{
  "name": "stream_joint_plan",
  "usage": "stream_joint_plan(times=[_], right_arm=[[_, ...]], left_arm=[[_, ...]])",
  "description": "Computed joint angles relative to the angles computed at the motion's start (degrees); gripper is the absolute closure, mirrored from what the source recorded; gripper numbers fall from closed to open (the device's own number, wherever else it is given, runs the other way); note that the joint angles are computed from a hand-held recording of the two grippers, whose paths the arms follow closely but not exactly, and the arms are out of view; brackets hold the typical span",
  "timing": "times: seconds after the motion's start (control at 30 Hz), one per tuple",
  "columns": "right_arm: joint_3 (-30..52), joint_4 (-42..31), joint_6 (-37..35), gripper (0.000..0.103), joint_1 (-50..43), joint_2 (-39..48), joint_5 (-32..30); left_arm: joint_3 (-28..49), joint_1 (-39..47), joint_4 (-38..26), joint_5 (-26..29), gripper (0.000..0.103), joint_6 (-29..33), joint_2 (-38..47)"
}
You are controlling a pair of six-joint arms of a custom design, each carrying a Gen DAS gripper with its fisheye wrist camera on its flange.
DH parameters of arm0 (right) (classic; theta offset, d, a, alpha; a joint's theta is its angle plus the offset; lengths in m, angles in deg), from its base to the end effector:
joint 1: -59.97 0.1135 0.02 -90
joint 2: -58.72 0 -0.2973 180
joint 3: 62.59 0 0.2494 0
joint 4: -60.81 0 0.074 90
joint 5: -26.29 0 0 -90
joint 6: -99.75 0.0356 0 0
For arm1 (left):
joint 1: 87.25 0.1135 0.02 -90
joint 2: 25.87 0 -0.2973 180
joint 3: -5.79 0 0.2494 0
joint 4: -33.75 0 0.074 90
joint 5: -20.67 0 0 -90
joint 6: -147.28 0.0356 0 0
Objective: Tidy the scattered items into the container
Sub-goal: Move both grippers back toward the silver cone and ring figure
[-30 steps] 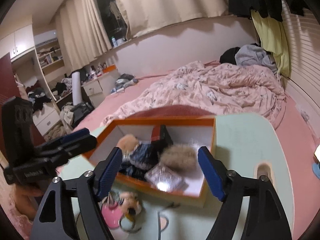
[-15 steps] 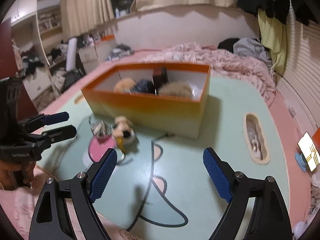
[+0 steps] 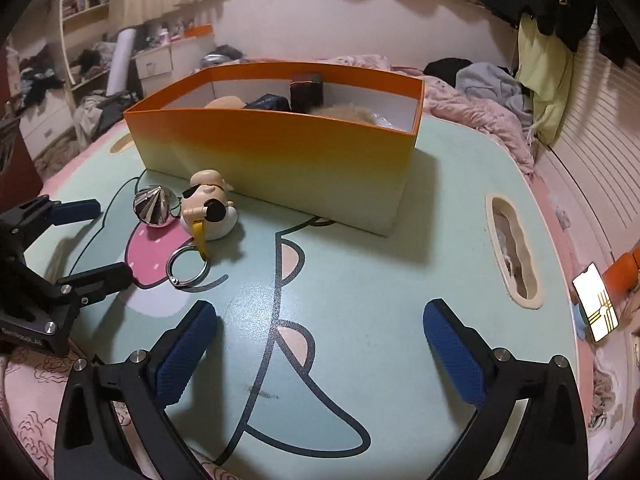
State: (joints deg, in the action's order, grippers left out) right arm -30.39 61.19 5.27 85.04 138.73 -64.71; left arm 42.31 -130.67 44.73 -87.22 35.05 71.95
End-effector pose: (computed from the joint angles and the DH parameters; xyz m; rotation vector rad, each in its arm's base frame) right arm 0.1900 0.0896 0.1408 -0.6217 2.3252 0.1882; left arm 0.1884 -0.1633 0.1062 0.3066 2.3784 -0.1516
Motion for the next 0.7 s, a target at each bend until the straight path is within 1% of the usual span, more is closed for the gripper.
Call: stream_joint_plan(times=[0.1, 0.2, 0.4, 0.6, 0.67, 0.7], right_arm=[[-0.1, 1.3, -0.3, 0.0, -0.2, 1.1, -0.4], [0.1, 1.2, -0.9, 0.0, -0.6, 1.3, -1.0], [0.5, 0.1, -1.3, 0.0, -0.4, 0.2, -1.3], [0.3, -1.0, -2.1, 0.0, -0.9, -0.9, -2.1], [0.0, -1.5, -1.6, 0.0, 0.0, -1.6, -1.4], [0.0, -1.9, -1.9, 0.0, 0.3, -2.3, -2.2]], left_arm=[[-0.6, -0.1, 1.1, -0.1, 0.0, 0.3, 0.0], [-0.5, -0.1, 0.8, -0.1, 0.0, 0.3, -0.2], [-0.2, 0.2, 0.1, 0.4, 0.0, 0.6, -0.5], [-0.1, 0.2, 1.0, 0.5, 0.0, 1.2, -0.1], [-0.2, 0.4, 1.4, 0.9, 0.0, 1.5, 0.0], [-0.2, 0.4, 1.6, 0.9, 0.0, 1.6, 0.0]])
